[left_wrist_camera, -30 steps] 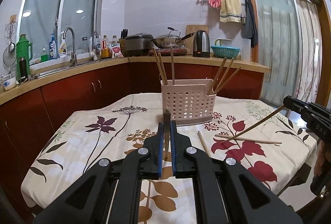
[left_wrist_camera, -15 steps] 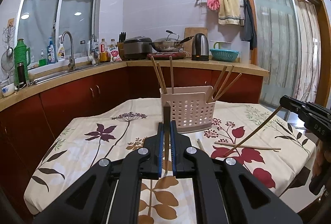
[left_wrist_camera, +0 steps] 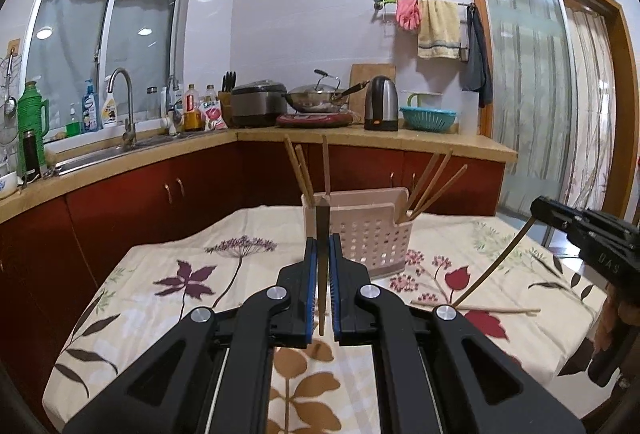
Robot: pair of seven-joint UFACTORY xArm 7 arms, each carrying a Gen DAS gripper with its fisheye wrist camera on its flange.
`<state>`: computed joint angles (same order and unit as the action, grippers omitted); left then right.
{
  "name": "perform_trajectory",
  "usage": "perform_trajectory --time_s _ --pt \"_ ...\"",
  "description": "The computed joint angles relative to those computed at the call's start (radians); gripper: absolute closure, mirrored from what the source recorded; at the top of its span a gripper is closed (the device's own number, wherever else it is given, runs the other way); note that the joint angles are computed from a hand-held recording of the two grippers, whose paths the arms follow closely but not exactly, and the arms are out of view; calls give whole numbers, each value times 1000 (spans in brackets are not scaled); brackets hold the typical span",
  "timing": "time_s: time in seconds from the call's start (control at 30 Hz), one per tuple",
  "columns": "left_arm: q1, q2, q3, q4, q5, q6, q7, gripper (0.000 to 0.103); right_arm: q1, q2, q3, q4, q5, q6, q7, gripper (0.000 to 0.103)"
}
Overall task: Organize utensils
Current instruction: 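Lift both chopsticks and carry them toward the pink caddy, then lower both chopsticks into the caddy and open both tools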
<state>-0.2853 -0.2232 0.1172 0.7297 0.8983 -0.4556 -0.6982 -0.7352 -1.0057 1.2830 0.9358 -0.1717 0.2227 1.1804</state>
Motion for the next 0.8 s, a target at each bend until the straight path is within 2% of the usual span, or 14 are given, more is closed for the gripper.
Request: perform_trajectory --time_s 0.1,0.27,0.5,0.8 --pt "-10 20 11 46 38 -14 -47 96 -16 -3 -11 14 -4 -7 -7 97" --pt "19 46 -25 108 54 -43 -64 96 -46 -24 -43 29 -13 -36 -18 97" --pt "58 88 -97 195 -26 -83 2 96 -112 -49 -85 56 -24 -98 -38 97" --pt "77 184 -175 316 -161 -101 134 96 -240 -70 -107 101 -20 -191 -61 97"
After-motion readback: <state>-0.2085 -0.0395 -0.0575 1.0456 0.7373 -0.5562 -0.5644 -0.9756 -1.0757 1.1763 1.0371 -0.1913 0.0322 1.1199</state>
